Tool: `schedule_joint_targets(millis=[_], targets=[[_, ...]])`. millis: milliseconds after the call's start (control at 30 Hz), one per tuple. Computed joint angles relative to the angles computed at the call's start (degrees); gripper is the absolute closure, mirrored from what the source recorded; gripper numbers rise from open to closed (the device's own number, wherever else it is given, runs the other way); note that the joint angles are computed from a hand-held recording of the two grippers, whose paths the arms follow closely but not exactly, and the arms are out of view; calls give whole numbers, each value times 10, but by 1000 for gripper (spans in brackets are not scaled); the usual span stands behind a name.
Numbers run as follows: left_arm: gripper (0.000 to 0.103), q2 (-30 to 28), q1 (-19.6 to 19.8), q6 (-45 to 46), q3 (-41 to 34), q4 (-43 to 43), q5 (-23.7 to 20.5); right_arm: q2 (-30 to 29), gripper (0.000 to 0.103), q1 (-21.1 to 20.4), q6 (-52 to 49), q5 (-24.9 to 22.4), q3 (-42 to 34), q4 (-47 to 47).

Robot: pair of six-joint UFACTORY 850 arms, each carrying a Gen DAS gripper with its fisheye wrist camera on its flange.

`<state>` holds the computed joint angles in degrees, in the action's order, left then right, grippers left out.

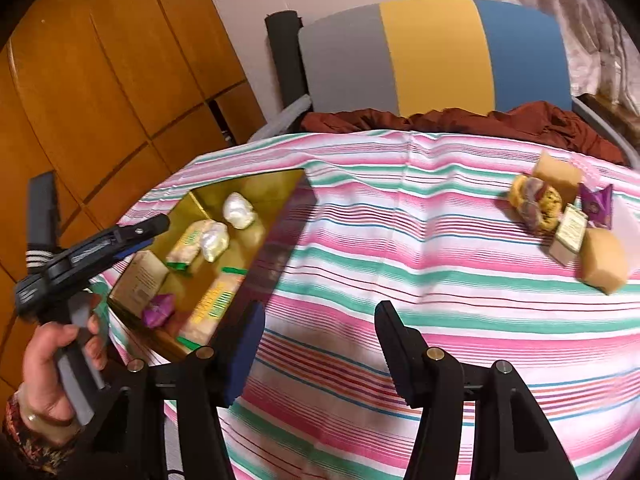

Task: Organize objects
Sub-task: 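Move both tools from the gold tray back to the item pile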

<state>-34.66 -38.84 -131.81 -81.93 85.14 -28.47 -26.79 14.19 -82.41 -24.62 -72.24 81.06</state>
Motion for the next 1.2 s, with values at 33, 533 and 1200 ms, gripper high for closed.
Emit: schedule_joint_targets(millis=[33,533,1200], targets=[[44,-4,-3,7,-7,2,6,0,45,-5,13,4,-1,-16],[43,-105,-47,277,-162,-170,85,-35,44,-89,286,50,-59,-312],[43,-242,-64,649,-377,-497,32,-187,41,-148,395,39,-244,-393]])
